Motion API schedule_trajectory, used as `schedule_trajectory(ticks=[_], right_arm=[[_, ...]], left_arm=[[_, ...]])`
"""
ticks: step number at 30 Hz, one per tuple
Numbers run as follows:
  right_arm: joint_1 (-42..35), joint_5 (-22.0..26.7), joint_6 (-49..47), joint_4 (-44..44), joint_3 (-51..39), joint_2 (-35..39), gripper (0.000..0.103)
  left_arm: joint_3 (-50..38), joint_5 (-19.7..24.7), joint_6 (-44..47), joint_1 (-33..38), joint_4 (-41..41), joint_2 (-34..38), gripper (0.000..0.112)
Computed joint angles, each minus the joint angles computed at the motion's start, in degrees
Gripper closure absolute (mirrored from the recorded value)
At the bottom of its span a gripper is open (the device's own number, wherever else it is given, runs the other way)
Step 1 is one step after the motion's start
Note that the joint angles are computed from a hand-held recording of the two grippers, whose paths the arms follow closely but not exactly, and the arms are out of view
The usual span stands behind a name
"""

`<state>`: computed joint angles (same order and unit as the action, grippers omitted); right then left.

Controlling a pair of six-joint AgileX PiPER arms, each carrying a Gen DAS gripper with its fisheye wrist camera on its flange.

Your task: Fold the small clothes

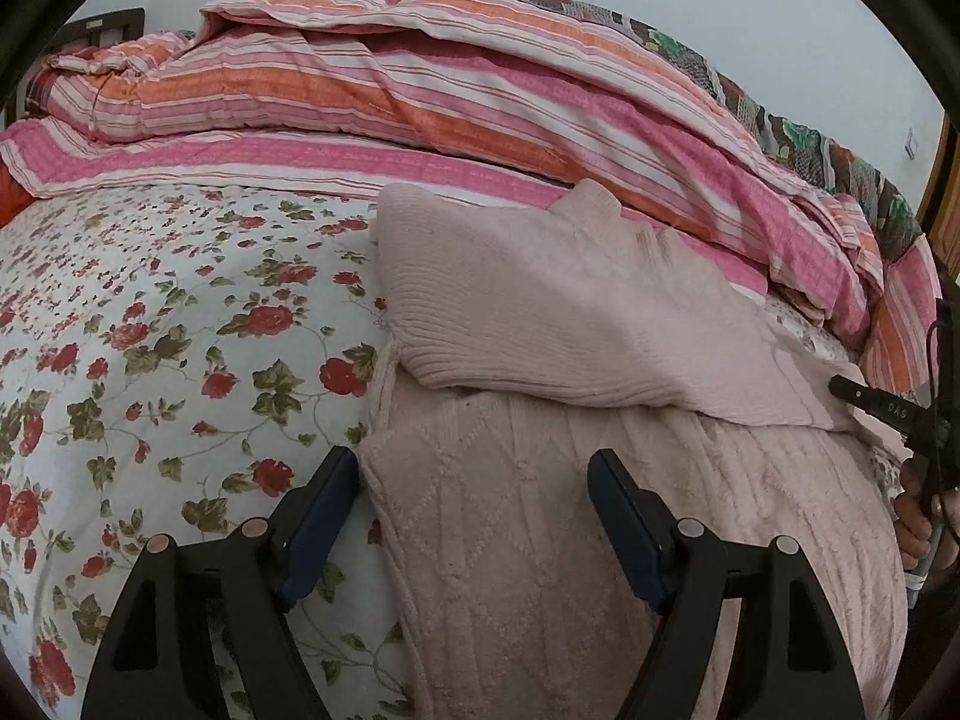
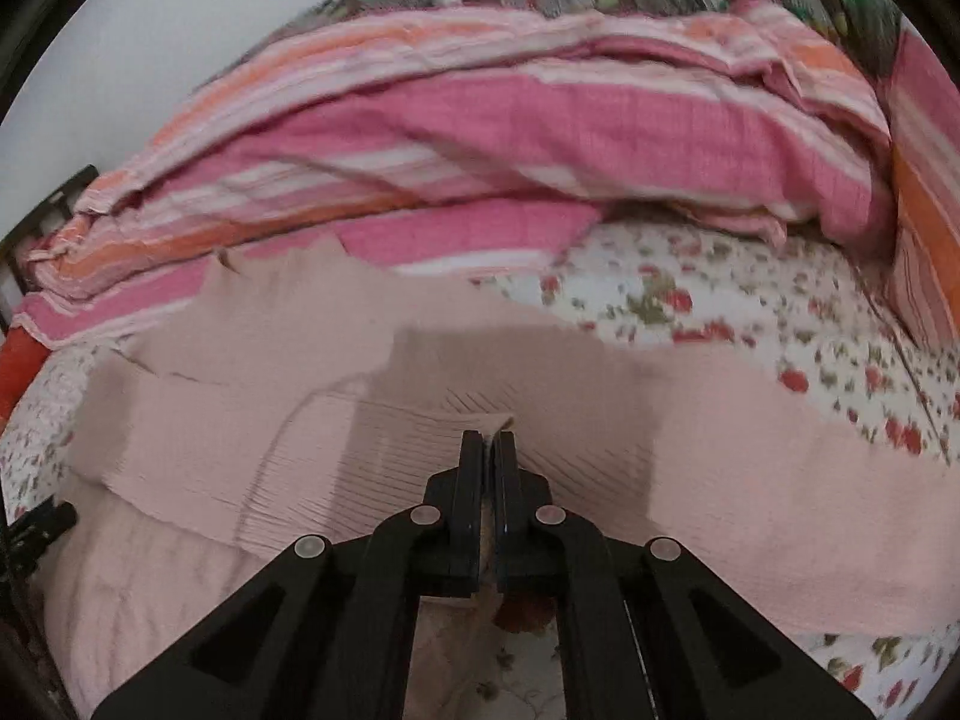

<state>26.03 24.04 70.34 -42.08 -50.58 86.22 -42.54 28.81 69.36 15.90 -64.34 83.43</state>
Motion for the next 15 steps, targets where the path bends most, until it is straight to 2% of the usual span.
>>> schedule_trajectory(ticks=[3,5,6,8,9,10,12,15], right_arm=[[0.6,1.4,1.7,-1.6,0.3,-0.6,0.099],[1.3,3.8,-1.3,1.5,-0.4,-0.8,0.098],[1.4,3.5,-3.3,3.4,0.9,-2.8,0.098],[2.5,4.1,-1.4,1.6,4.0,-7.3,0.097],[3.4,5.4,0.3,-0.2,5.2,-9.6,0.092],[3.9,6.8,0.8,-1.2,6.6,-12.1,0.082],[4.8,10.4,1.8,-2.7,9.9,-18.0,0.068],[2.8,14.6,-2.7,0.3,13.9,-26.5,0.063]], left_arm=[[0.1,1.1,0.8,0.8,-1.0,-0.1,0.036],[-0.2,3.6,1.8,2.7,-2.5,0.2,0.035],[-0.5,4.6,1.4,3.2,-2.2,0.4,0.034],[-2.6,5.6,-4.4,3.4,2.1,0.2,0.036],[-3.5,5.9,-6.3,3.1,3.7,-0.1,0.036],[-4.4,6.0,-6.3,2.8,3.7,-0.5,0.036],[-6.3,3.1,-7.1,-0.2,5.1,-0.8,0.036],[-11.9,1.4,-13.2,-5.3,11.3,3.2,0.036]])
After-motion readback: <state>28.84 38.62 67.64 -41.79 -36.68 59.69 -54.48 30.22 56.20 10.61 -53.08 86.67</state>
